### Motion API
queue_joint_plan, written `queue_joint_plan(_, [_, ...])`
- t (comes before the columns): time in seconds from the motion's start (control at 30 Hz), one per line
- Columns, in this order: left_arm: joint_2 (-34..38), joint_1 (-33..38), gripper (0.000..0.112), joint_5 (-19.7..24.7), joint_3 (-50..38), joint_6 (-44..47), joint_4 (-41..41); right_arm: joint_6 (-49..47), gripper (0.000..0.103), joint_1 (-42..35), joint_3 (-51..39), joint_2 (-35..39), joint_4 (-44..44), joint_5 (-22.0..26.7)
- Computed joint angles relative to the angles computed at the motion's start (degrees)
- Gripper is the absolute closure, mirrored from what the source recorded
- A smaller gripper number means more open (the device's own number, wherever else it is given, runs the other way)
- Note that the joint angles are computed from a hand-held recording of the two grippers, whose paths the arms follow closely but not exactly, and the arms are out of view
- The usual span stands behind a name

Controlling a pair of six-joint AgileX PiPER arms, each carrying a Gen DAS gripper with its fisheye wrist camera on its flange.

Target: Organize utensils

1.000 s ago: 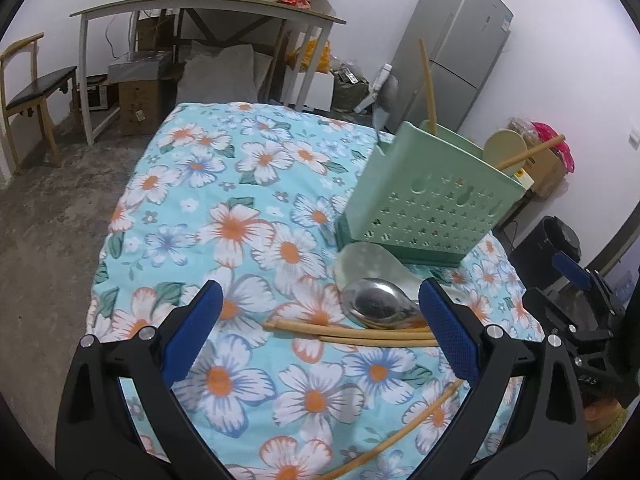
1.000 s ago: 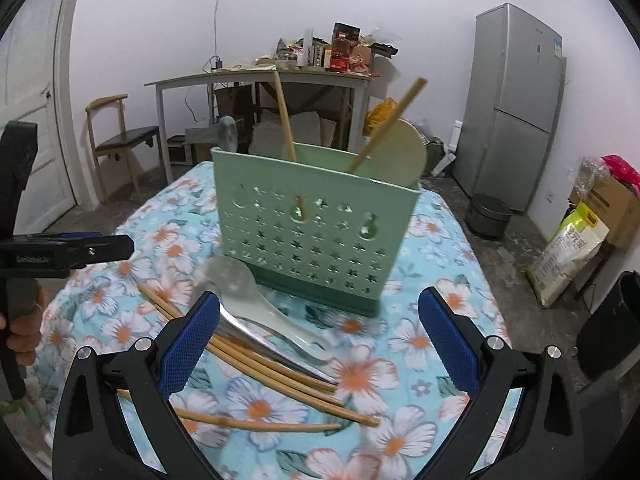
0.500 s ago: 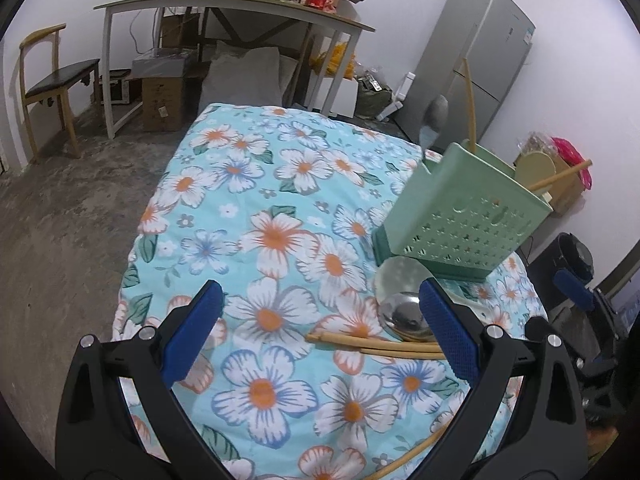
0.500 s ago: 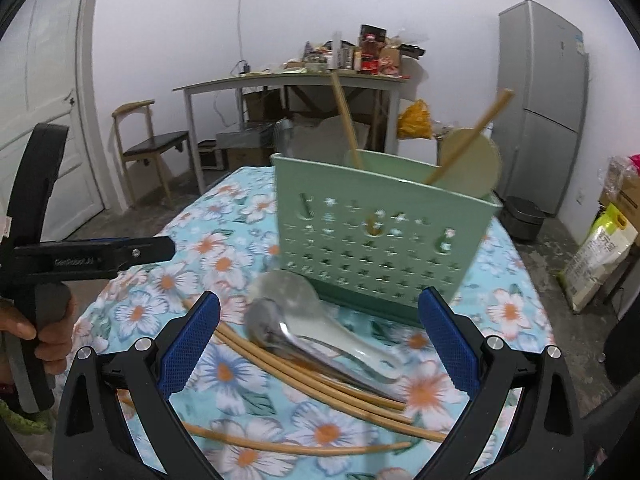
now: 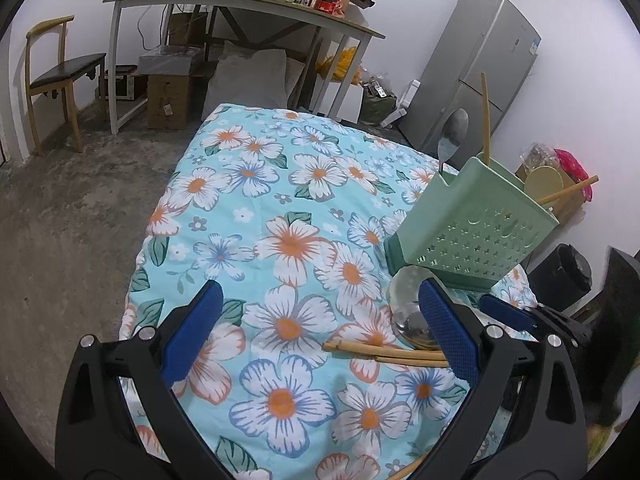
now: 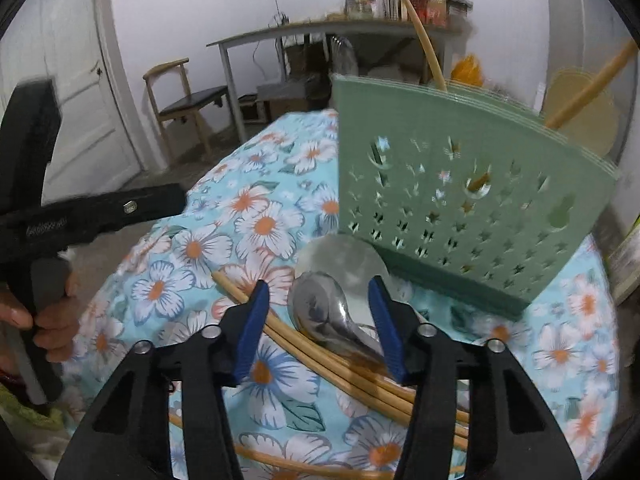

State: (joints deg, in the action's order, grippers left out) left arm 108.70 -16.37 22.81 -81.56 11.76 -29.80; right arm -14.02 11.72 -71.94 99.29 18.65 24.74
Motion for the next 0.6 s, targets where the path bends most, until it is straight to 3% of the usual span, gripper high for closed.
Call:
queue_joint_plan(0.13, [0.35, 0.51, 0.018, 0.51, -0.03, 2.09, -2.34, -12.21, 0.066, -5.00, -9.22, 7.37, 12.50, 11.39])
queue_joint_plan(0.2, [0.52, 0.74, 0.018, 0.76, -0.09, 2.95, -3.38, -11.82, 0.072, -5.94, -13.03, 10.69, 12.85, 15.31])
queue_joint_plan(0.37, [0.49, 0.78, 0.018, 0.64, 0.03, 3.06, -3.44, -13.68, 0.083, -7.27, -16.10, 13.22, 15.67, 20.22])
queue_joint_plan(0.6, [0.49, 0.80, 0.018, 0.72, 0.11, 3.52, -3.84, -16.67, 0.091, -5.71, -15.46, 11.26, 14.59, 21.79])
